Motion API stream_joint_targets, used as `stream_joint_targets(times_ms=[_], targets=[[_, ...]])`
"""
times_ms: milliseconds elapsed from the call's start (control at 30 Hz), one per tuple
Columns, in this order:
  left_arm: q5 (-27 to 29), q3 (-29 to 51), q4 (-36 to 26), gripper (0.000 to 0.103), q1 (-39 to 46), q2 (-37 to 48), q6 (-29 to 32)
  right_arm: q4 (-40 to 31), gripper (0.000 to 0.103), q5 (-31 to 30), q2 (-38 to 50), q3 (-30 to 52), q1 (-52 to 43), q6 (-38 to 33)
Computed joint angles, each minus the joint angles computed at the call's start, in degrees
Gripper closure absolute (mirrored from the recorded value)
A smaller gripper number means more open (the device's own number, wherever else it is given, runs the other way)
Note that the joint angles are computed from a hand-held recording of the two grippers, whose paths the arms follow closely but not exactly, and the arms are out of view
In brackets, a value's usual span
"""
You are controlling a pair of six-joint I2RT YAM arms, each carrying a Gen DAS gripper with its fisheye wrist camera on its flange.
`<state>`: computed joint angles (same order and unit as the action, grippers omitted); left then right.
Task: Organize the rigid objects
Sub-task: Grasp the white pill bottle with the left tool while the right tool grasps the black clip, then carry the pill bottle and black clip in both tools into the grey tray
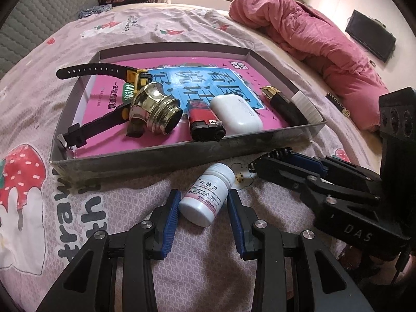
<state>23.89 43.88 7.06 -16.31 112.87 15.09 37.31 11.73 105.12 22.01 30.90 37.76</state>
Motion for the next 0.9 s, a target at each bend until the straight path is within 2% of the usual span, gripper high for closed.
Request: stream_joint_targets(times_ms=[533,900], targets=[[1.14,-5.28,-1.82,0.066,2.54,-11.06,0.36,-3.1,0.074,6.15,-13.61,-5.01,2.31,-1.73],[0.83,-4.73,-1.13,0.066,5.31,-13.25,-1.6,-4.5,0.074,10.28,-16.4,-5.22,2.41,-3.56]])
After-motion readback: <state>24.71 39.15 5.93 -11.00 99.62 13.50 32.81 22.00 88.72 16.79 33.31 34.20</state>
